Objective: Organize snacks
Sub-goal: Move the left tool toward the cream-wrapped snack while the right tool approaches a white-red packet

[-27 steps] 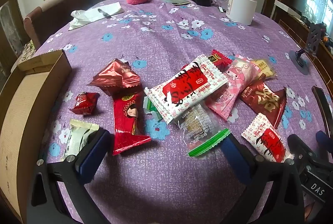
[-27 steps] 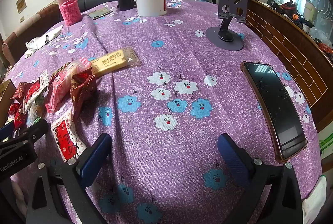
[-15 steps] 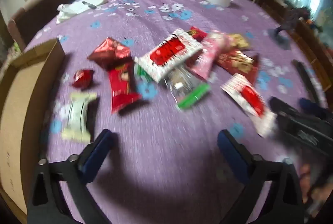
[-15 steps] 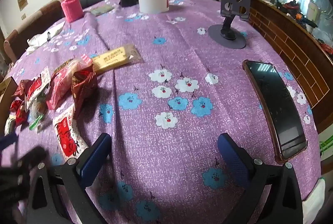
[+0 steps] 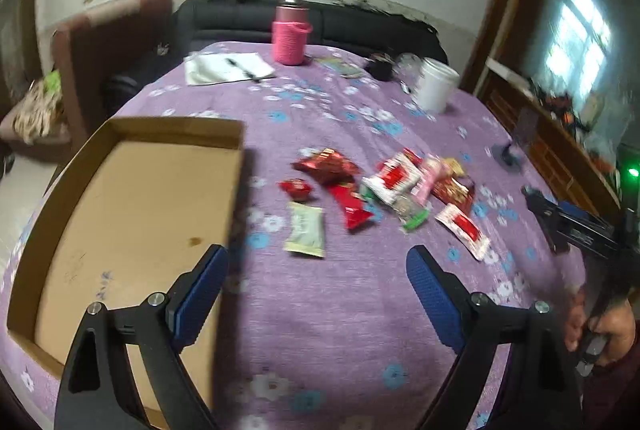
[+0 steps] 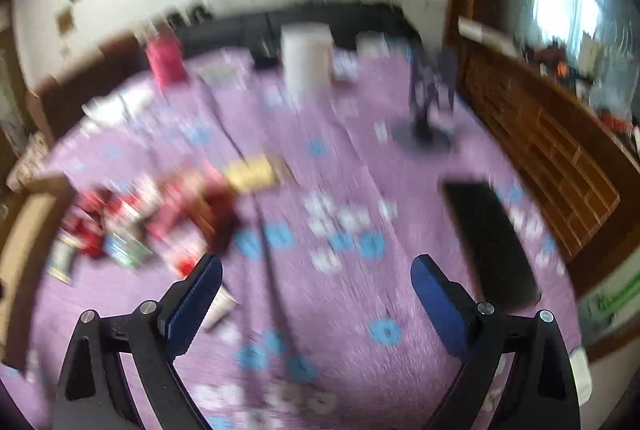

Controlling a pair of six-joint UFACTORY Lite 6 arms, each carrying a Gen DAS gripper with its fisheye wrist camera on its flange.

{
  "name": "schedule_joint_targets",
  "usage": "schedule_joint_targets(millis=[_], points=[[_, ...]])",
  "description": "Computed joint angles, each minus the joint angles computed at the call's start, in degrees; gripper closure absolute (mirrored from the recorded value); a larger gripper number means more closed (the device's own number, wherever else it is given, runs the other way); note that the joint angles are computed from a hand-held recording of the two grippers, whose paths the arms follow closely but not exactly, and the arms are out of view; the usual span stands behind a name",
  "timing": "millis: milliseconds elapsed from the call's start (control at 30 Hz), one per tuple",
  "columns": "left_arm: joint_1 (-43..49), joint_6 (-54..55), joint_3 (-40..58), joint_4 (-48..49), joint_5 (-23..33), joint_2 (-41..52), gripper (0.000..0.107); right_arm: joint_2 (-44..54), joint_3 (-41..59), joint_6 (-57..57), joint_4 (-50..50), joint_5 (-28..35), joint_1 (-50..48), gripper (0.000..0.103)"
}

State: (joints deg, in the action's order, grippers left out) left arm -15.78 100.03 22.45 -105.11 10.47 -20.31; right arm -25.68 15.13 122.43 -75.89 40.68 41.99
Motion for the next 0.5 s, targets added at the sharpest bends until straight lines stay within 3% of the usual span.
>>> schedule_joint_targets(millis=[67,100,167,233,300,433,500], points=[[4.3,3.5,-0.1,-2.1,3.5,1.1,0.018,0.7,3.4,-5.0,2.0,-2.2,0.1,0.005],[5.8,3.5,-0.7,-1.5,4.6,0.9,0.019,3.4,5.9,-8.3,2.6,-6.9,-0.9,0.005],[6.7,2.5,-1.4,-0.1,5.4,0.6,0.028,8.6,8.7,-8.1,-1.0,-14.4,-2.6,0.005],[8.0,0.6,-1.9,3.7,7.3,1.1,0.038,17.5,12.4,-5.4,-4.2,-15.6,-0.9,0.006],[6.9,1.8,-1.4,3.3,7.4,3.2,0.049,25.8,15.8,-1.3,-8.9,-17.3,-1.6,0.015],[1.7,10.6,-0.4,-6.8,5.5,7.4,0.049,33.4,17.8,11.4,-22.7,-22.0,-7.1,0.039],[-0.9,12.8,2.5,-9.4,4.9,11.2,0.049,34.0,17.0,17.5,-28.6,-20.9,-7.5,0.047]])
